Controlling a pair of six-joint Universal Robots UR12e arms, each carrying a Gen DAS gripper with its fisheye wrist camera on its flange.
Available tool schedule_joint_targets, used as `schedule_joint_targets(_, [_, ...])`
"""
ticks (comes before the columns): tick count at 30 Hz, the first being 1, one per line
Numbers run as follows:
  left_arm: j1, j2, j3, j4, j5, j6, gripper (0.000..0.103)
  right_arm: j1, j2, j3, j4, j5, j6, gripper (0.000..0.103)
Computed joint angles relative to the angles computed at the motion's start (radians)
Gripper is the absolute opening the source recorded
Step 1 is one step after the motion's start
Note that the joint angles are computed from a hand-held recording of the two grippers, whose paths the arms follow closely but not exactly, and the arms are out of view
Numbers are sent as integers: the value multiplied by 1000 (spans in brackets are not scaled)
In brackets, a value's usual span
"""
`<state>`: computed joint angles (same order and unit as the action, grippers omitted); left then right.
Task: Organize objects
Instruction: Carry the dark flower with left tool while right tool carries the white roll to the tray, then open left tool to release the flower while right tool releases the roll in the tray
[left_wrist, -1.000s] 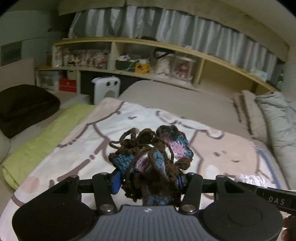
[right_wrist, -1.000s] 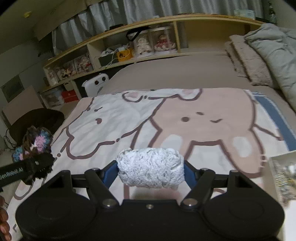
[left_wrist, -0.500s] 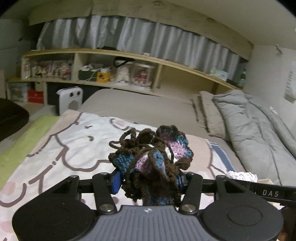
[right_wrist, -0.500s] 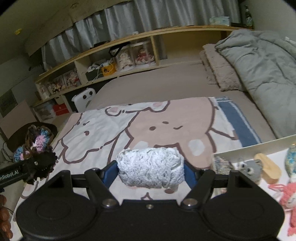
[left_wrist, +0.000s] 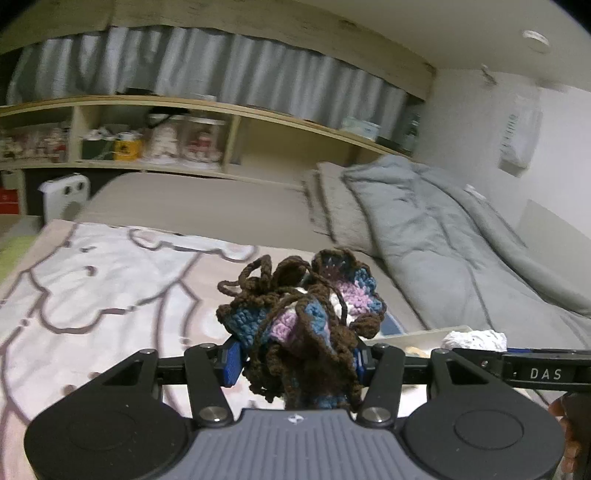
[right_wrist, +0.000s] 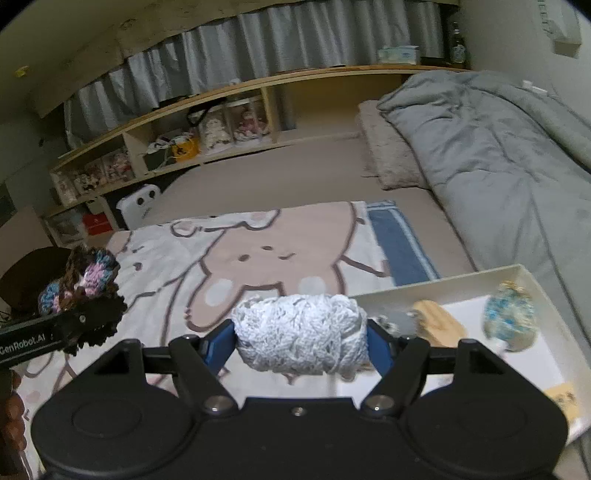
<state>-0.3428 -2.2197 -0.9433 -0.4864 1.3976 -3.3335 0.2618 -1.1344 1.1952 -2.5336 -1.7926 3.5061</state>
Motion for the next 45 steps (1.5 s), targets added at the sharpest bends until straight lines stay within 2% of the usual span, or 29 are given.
schedule_joint_targets(12, [-44, -81, 129, -108, -171, 50, 54, -26, -85, 144, 26, 4, -14, 74])
schedule_joint_targets(18, [-57, -127, 198, -206, -246, 69, 54, -44, -102, 191, 40, 56, 8, 74])
schedule_joint_targets(24, [-63, -194, 304, -348, -306, 68, 54, -51, -100, 201, 88, 89, 14, 74])
schedule_joint_targets(31, [-77, -278, 452, -547, -325, 97, 54, -63, -87, 182, 184, 138, 39, 74])
schedule_joint_targets(36, [-83, -306, 495, -590, -304, 103, 58, -65, -76, 166, 232, 161, 22, 74])
schedule_joint_targets(40, [-89, -332, 545, -631, -284, 114, 85, -69, -75, 164, 248, 170, 36, 77])
schedule_joint_targets(43, [-91, -337, 557, -641, -269, 117, 87, -68, -73, 156, 276, 154, 51, 85])
schedule_joint_targets(45, [-91, -339, 562, -645, -268, 116, 87, -68, -76, 161, 265, 152, 57, 87])
